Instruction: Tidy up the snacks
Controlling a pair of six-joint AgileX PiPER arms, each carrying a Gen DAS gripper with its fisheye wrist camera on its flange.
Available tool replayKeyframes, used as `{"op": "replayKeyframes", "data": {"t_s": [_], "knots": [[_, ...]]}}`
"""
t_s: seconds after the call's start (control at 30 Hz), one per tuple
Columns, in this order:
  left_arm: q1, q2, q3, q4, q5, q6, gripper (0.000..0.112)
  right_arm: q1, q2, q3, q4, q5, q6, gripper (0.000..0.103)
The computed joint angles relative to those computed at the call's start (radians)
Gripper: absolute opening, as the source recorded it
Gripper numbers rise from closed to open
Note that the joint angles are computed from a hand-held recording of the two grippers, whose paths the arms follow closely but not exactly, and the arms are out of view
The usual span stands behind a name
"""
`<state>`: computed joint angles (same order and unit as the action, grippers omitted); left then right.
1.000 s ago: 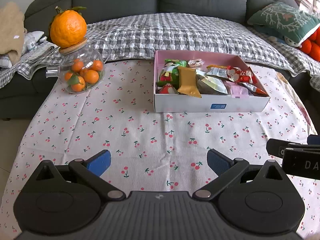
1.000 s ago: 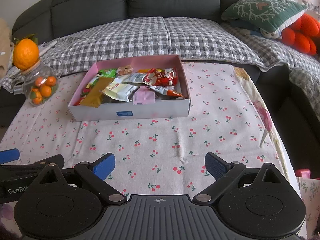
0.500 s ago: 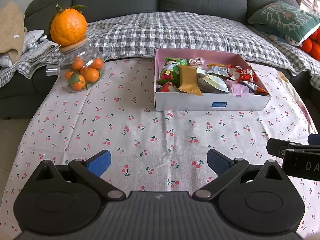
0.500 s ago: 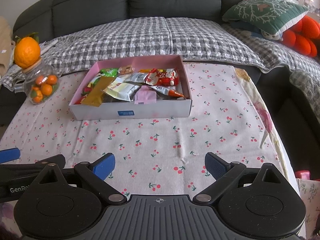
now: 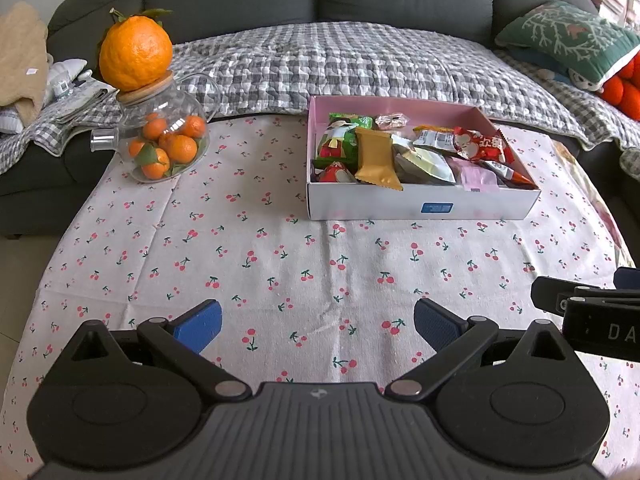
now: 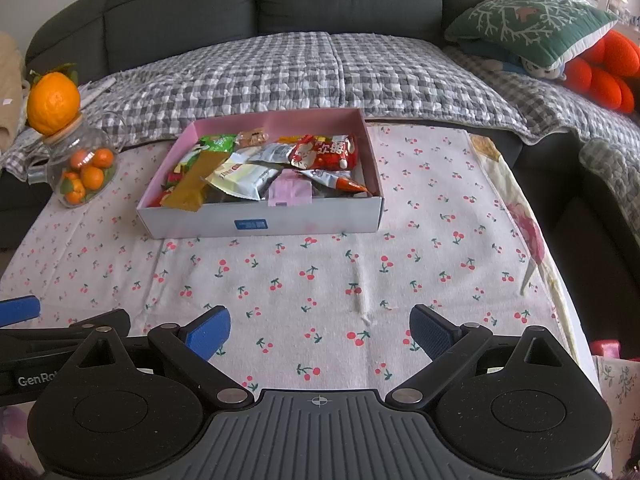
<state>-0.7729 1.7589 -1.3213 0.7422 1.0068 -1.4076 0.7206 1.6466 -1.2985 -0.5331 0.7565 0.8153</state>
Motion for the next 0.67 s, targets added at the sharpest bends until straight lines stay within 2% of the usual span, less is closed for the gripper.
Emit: {"op": "replayKeyframes", "data": {"t_s": [0.67], "knots": [[-0.005, -0.002, 0.006, -0.003, -0.011, 0.026, 0.102, 0.001, 0.003, 0.005, -0.006, 0.001, 0.004, 0.098]]}}
